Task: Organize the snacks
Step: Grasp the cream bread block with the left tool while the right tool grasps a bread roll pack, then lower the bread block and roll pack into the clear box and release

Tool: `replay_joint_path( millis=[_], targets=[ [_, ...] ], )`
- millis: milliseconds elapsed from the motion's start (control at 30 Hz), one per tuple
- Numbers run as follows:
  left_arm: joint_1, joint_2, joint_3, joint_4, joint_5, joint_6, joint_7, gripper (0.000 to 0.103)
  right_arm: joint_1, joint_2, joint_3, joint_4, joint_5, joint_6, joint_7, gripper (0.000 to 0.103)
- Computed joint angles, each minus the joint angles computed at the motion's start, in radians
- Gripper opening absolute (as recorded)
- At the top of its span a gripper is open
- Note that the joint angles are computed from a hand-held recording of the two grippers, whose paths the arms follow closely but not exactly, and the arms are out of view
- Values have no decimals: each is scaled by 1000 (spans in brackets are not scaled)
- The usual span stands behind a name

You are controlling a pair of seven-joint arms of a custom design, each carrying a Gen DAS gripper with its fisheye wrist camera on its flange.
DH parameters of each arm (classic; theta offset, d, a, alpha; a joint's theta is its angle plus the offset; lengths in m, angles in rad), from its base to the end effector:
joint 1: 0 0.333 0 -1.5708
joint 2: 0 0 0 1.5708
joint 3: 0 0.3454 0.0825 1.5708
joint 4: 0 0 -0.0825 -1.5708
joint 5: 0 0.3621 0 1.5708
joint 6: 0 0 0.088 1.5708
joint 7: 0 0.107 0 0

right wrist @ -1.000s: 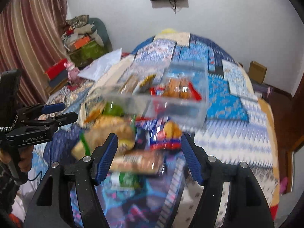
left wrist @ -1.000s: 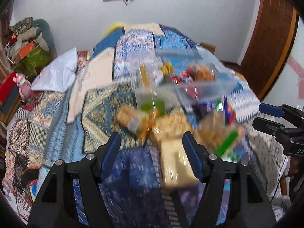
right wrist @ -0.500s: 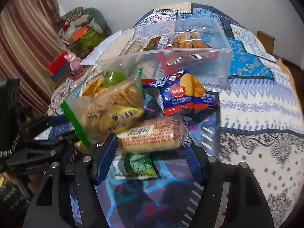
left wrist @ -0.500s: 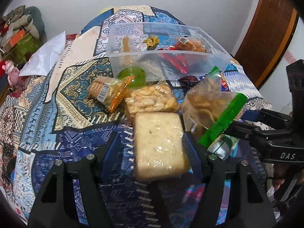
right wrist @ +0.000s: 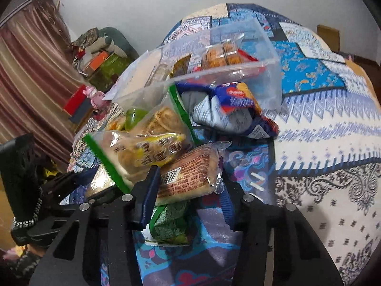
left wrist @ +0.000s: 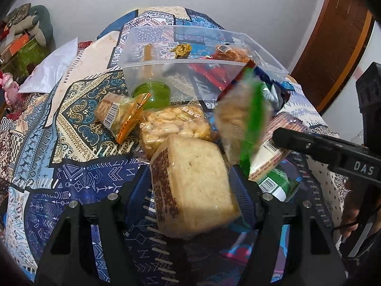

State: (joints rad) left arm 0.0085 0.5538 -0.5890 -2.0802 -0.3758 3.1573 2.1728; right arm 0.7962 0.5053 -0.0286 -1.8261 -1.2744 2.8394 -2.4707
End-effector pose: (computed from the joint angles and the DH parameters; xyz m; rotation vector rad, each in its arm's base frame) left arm 0.5602 -0.2855 0.2963 -1.2810 2.5515 -0.9568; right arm 0.4400 0.4972 0.3274 -1.4046 1.9318 -0.2808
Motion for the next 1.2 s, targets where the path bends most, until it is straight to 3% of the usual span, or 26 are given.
replay_joint_path(
  millis=[133,200,300,500,600,733,867,933,1200],
  targets=[
    [17,-7,-21,-30,14,43,2,65,8,-19,8,-6,2,-31,-27,33],
    [52,-12,-55,-56,31,79,9,53,9,-30,17,-11,9,-56,-52,31],
    [116,-18,-106,-64,54,45,-2,49,16,-52,29,-21,5,-97,-73,27],
    [153,-42,-131,-96,59,36,1,49,8,-89,45,-41,-49,-124,-40,22],
    [102,-61,-79,-96,53,23,-15,52,1,-107,63,-50,-64,-150,-35,22],
    [-1,-70,22,-72,47,-16,-36,71,-7,-123,84,-55,-68,-179,-43,21],
    [-115,-61,128,-62,61,7,-54,71,-7,-145,98,-63,-86,-217,-33,21],
    [-168,-58,183,-64,70,33,-76,56,-11,-152,106,-65,-89,-230,-37,21],
    [18,-86,8,-111,88,77,-47,55,-15,-184,127,-59,-93,-301,-82,21]
  ],
)
